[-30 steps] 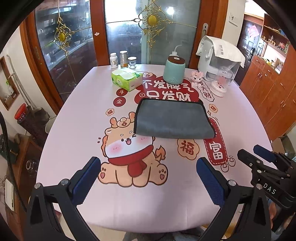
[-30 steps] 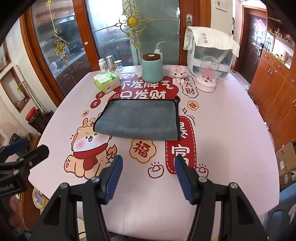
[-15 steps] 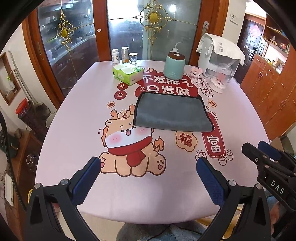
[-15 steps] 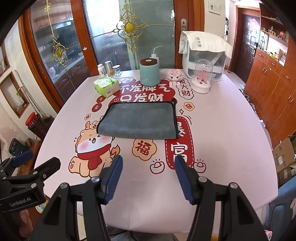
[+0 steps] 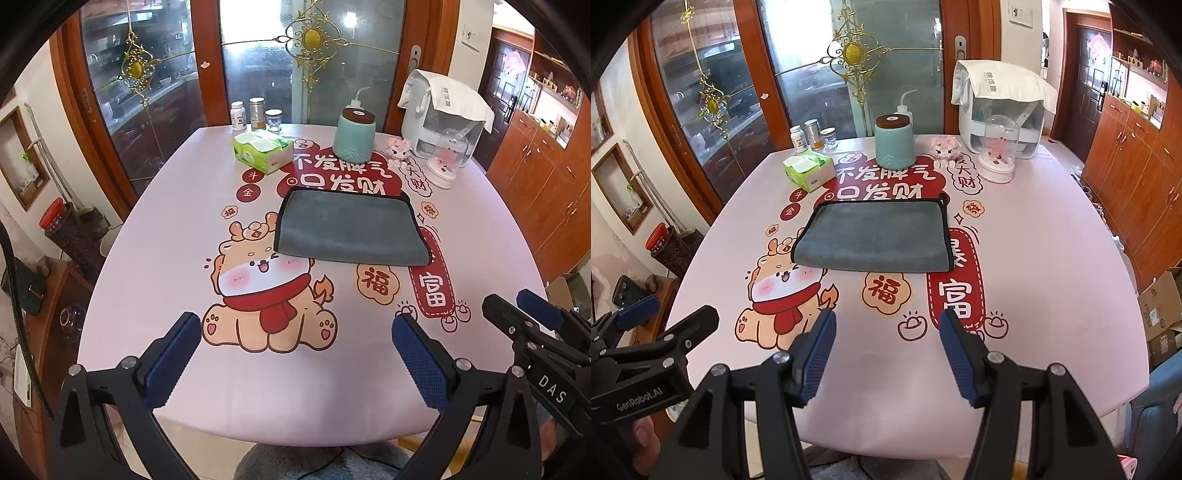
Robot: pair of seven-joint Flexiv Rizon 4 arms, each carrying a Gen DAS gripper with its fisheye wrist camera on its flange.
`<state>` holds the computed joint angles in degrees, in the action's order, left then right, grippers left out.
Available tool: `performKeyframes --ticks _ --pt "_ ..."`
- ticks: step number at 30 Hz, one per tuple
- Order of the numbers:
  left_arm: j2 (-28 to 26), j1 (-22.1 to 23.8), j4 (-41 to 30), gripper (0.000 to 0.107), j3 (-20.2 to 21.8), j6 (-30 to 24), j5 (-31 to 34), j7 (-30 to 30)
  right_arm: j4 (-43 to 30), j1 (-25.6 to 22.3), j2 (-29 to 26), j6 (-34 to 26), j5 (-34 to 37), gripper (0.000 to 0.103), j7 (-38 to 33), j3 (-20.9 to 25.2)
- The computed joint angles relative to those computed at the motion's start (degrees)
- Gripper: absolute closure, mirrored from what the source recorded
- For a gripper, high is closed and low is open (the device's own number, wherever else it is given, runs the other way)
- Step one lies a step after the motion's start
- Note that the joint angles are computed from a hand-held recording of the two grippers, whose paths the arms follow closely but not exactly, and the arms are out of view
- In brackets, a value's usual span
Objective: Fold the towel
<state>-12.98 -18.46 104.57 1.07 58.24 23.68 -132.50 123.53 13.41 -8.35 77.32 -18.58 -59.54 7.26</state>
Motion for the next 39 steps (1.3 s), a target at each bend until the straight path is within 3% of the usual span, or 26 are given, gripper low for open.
performKeyframes --ticks 39 --pt "2.2 -0.5 1.1 0.004 -1.2 -2.7 2.5 -1.9 2.0 -0.6 2.3 0.5 1.6 0.044 -1.6 0.6"
